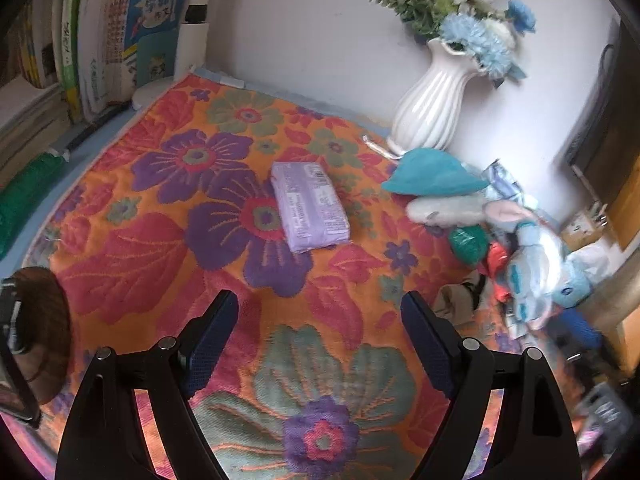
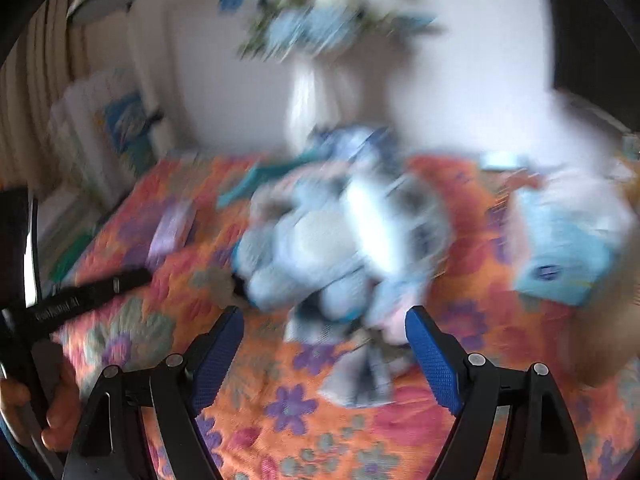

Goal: Organize soft objects
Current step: 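Grasp the lilac packet with the left gripper while the right grasps the Stitch plush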

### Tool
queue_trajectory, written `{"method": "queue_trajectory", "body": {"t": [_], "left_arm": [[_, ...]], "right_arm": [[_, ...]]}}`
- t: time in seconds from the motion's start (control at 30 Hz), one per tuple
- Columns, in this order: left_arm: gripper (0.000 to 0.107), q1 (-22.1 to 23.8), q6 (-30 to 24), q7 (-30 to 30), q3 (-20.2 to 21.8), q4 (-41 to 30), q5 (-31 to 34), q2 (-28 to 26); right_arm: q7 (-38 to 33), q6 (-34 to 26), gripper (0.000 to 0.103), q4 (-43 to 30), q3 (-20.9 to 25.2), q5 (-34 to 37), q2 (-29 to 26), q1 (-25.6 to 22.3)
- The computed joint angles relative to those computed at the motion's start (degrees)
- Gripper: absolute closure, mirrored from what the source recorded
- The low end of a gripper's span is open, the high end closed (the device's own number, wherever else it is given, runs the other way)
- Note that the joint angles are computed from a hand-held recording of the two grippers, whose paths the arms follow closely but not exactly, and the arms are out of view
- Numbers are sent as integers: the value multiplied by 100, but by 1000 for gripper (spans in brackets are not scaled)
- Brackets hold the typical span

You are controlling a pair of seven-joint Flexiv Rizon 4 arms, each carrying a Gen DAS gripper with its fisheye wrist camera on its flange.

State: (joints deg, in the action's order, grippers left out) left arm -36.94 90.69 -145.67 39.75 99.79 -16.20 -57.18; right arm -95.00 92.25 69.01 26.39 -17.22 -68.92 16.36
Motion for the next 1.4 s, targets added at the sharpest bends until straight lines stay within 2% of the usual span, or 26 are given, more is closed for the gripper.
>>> {"method": "queue_trajectory", "body": {"t": [0.07, 0.1, 0.2, 0.27, 0.37, 0.53, 0.6, 0.63, 0.67, 0.7, 0.77, 0.83, 0.97, 1.1, 1.17, 1.23, 1.33, 1.4], "left_arm": [[24, -136, -556, 70, 191, -144, 97, 52], [24, -140, -684, 121, 223, -200, 219, 119], [24, 162, -410, 194, -21, -203, 492, 400], [24, 384, -524, 141, -82, -352, 557, 435], [24, 702, -831, 136, -138, -748, 732, 243], [24, 1290, -692, 96, -563, -1049, 1025, 11], [25, 1560, -508, 130, -886, -1010, 1021, 35], [26, 1632, -487, 158, -964, -1001, 1006, 41], [34, 1561, -497, 113, -855, -1007, 1000, 11], [39, 1535, -493, 99, -818, -1014, 999, -4], [69, 1556, -436, 142, -864, -1014, 1013, -15], [71, 1426, -411, 97, -713, -1009, 1006, -58], [72, 1033, -54, 86, -326, -871, 996, -115], [72, 688, 302, 213, -220, -593, 800, -9], [72, 543, 539, 239, -246, -387, 673, 62], [72, 341, 623, 255, -164, -246, 496, 58], [72, -278, 434, 150, 371, -106, 60, -199], [72, -435, 339, 173, 503, -81, -149, -362]], "right_arm": [[110, -74, 9, -51, 152, 92, 2, -122], [118, -371, 9, -161, 382, 104, -33, -248], [-89, -1762, 9, -911, 1238, 320, -282, -545], [28, -2383, 9, -1463, 1297, 488, -402, -442], [283, -3009, 9, -2243, 1237, 742, -630, -225], [166, -4522, 9, -4043, 1872, 1369, -1388, 21], [147, -4796, 9, -4529, 1986, 1605, -1593, 126], [155, -4729, 16, -4552, 1908, 1665, -1599, 165], [114, -4525, 26, -4388, 1784, 1735, -1533, 154], [45, -4402, 28, -4300, 1690, 1795, -1488, 159], [-132, -3927, 35, -3871, 1496, 1974, -1298, 96], [-317, -3507, 40, -3486, 1324, 2144, -1106, 59], [-701, -2718, 41, -2671, 989, 2456, -630, 7], [-1550, -2501, 41, -1859, 1340, 3010, -108, -443], [-2077, -2576, 41, -1499, 1516, 3189, 135, -685], [-2698, -2911, 41, -1136, 1656, 3235, 398, -922], [-3166, -3612, 41, -759, 1377, 3019, 775, -927], [-3282, -3800, 41, -502, 989, 2821, 984, -713]]}}
